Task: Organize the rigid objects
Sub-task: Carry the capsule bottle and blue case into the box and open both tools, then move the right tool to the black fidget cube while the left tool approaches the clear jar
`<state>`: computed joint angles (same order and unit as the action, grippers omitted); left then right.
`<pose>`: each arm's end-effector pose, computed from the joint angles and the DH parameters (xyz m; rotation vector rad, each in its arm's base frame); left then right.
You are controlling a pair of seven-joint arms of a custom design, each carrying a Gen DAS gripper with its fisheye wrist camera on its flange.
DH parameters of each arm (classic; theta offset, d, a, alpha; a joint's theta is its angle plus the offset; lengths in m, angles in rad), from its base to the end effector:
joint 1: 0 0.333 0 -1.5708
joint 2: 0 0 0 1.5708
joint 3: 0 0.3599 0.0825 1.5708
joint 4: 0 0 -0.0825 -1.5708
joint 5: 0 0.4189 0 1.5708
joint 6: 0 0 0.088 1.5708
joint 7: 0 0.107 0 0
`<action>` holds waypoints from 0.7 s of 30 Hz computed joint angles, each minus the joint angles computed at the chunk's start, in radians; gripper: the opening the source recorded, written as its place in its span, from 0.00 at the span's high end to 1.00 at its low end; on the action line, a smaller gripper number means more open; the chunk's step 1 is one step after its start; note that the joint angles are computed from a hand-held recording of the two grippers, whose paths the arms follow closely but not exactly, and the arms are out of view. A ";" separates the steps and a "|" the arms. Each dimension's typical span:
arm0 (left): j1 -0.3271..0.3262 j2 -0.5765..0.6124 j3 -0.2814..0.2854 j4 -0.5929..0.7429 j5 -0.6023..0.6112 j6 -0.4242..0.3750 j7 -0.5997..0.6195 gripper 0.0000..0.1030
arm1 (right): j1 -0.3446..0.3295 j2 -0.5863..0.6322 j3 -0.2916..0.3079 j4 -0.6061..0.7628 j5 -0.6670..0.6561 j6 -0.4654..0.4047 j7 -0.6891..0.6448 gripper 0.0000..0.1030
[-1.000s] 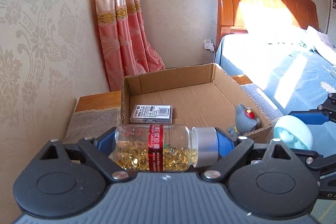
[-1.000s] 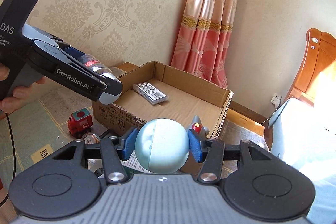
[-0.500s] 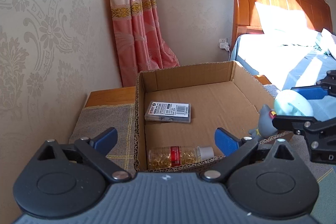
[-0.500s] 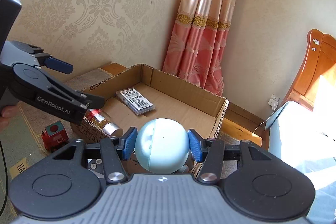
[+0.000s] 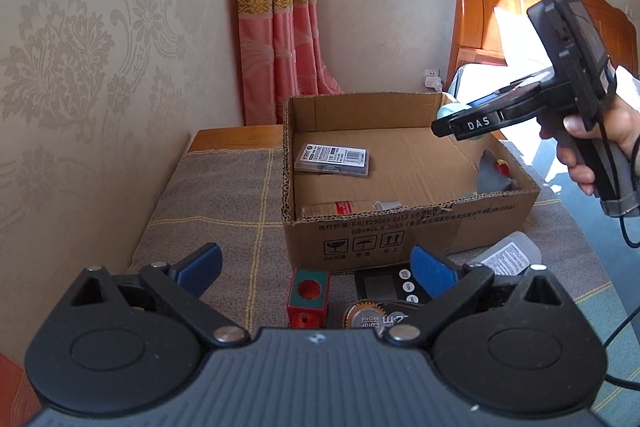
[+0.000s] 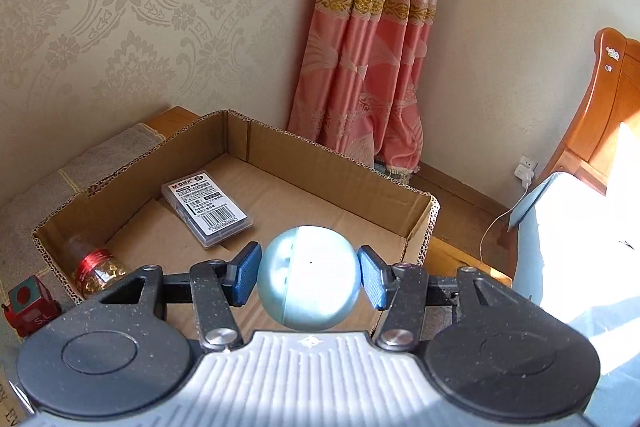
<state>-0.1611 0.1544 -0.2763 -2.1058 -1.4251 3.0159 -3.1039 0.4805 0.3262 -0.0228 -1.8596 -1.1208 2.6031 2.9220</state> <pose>0.5849 -0.1872 0.4073 -1.1157 2.2701 -1.0583 0.6194 0.3273 0.4014 -1.7836 1.8018 -0.9445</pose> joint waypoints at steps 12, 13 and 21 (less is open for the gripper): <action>0.022 -0.006 -0.012 -0.024 0.032 0.013 -0.016 0.03 | 0.027 -0.018 0.000 0.010 0.023 -0.090 0.017 0.06; 0.021 -0.010 -0.010 -0.028 0.023 0.014 -0.005 0.03 | 0.027 -0.027 0.010 0.002 0.028 -0.097 0.013 0.06; 0.009 -0.050 0.020 -0.066 -0.012 0.000 0.024 0.02 | 0.061 -0.100 0.076 -0.071 0.040 -0.194 0.065 0.02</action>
